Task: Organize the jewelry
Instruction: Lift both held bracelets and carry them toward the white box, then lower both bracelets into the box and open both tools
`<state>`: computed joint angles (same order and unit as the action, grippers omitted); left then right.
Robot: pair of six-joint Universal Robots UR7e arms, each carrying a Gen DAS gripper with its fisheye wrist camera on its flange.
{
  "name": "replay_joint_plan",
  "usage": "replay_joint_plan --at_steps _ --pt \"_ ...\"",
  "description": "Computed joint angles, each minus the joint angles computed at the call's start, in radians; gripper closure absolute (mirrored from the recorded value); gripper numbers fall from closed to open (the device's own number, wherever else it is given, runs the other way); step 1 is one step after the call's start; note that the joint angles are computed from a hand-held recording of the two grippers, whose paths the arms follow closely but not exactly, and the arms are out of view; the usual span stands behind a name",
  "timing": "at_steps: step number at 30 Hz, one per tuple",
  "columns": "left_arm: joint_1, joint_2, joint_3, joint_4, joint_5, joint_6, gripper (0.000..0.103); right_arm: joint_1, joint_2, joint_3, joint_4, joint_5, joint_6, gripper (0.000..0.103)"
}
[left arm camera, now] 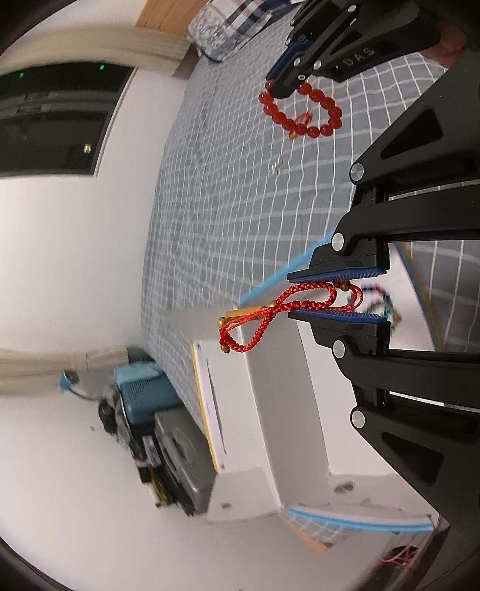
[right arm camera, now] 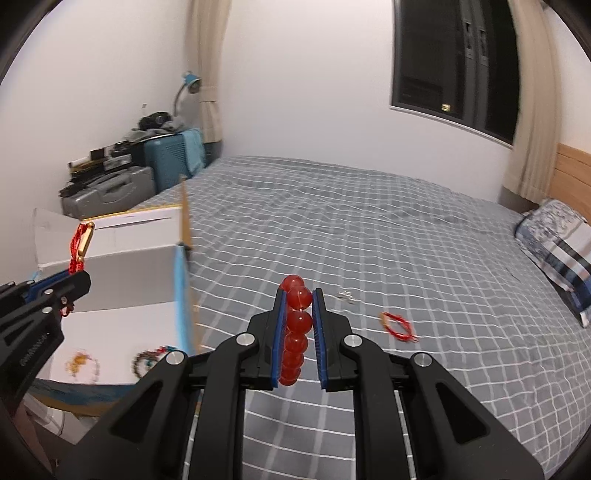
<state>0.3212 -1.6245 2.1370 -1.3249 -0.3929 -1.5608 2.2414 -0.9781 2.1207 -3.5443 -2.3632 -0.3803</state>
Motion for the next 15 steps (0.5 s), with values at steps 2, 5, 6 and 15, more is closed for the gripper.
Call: replay_joint_plan --at_steps 2,5,6,15 --pt "0.0 -0.031 -0.006 0.084 -0.007 -0.063 0.09 0.014 0.019 -0.016 0.015 0.011 0.008 0.09" --pt "-0.002 -0.078 -0.012 0.213 -0.022 -0.153 0.09 0.038 0.056 -0.044 0.039 0.028 0.02 0.09" --pt "-0.002 -0.095 -0.013 0.248 -0.029 -0.178 0.09 0.046 0.071 -0.055 0.049 0.037 0.026 0.09" --pt "0.039 -0.213 -0.016 0.476 -0.092 -0.343 0.09 0.097 0.205 -0.159 0.153 0.091 0.053 0.09"
